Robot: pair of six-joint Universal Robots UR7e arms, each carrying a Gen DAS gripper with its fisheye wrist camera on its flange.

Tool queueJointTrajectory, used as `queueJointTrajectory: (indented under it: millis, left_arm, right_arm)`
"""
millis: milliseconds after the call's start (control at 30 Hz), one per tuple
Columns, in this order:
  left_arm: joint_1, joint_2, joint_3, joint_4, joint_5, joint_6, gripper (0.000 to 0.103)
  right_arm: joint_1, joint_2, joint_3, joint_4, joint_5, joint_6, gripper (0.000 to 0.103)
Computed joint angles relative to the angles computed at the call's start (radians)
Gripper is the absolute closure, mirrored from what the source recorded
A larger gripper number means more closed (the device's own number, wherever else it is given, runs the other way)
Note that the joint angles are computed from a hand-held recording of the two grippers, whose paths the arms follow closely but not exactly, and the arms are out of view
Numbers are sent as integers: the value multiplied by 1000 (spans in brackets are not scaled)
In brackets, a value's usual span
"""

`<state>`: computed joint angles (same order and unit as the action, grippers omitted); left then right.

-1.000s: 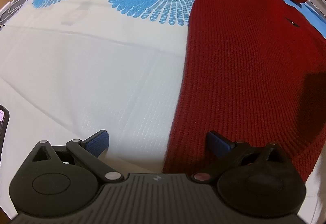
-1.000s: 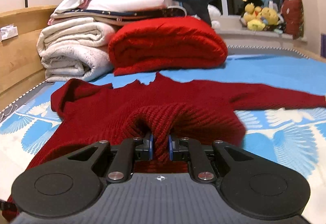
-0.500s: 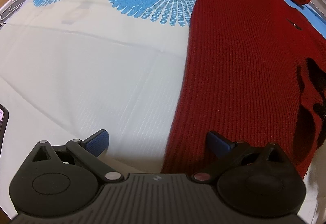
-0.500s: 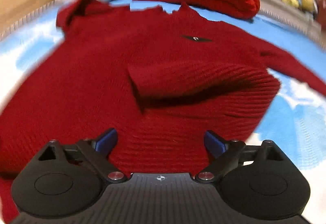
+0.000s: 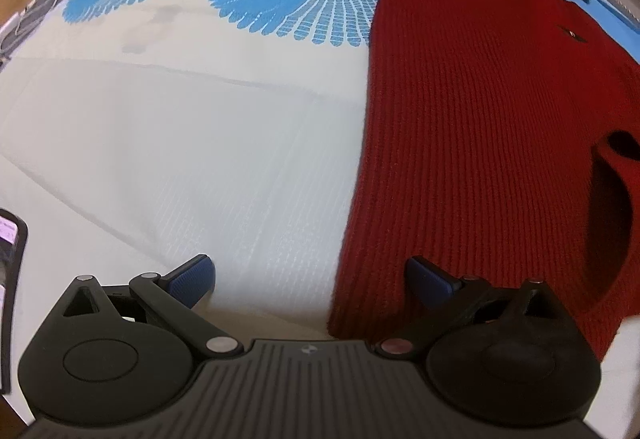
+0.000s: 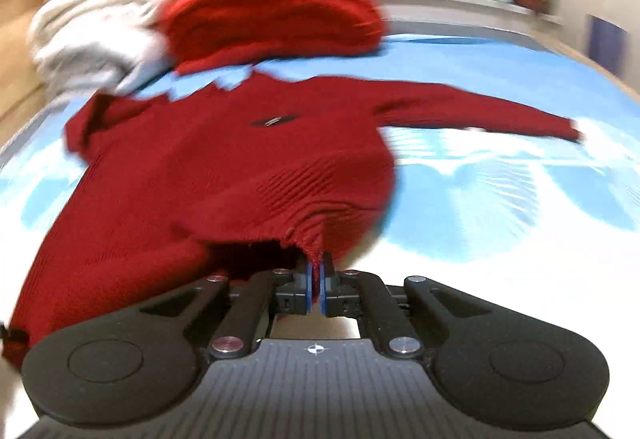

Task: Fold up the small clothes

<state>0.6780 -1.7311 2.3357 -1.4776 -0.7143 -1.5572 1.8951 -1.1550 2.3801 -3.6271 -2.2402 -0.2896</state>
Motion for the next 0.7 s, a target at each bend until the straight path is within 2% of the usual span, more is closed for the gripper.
queueJointTrajectory:
  millis: [100,200,233,267,300,333,367,400,433,500,533,567,633,700]
  left_arm:
    - [-1,-10,1,12,-1,5,0]
    - [-2,-26,6,24,-1,3,0]
    - [-3,-33,9,24,-1,2,0]
    - [-5,-40,12,23,-2,3,0]
    - [-6,-45,14,22,-4,4,0]
    - [-7,-48,14,22,-6,4,0]
    - [-7,-49,13,21,-9,1,0]
    - [-6,-51,10,20,-14,0,0]
    - [-3,-52,6,12,-22,3,0]
    - [1,-59,8,-32,-32,25,0]
    - [1,-62,11,-58,-34,34,0]
    - [-2,-61,14,-78,-33,37,0]
    - [-6,-47,20,-129,-25,58,0]
    - [5,-22,20,-182,-34,99,0]
  right_arm:
    - [32,-105,66,-91,-13,-13,101]
    - [7,-226,148,-53,-49,22,101]
    - [-10,-260,174,-15,-84,22,103]
    - [-24,-257,187,11,-162,-7,103]
    - [-29,-219,189,-4,-266,-57,103]
    - [-70,-172,197,-41,-330,-138,100]
    - [-100,-146,204,-85,-352,-178,100]
    - [-127,-154,209,-87,-332,-176,99]
    - [-153,-203,222,-48,-271,-132,99]
    - [-215,-326,235,55,-84,-7,87]
    - [-239,-349,228,60,-12,41,72]
    - [-252,-336,216,34,26,60,58]
    - [-265,-262,180,-58,68,54,50]
    - [-279,-209,133,-61,85,56,47]
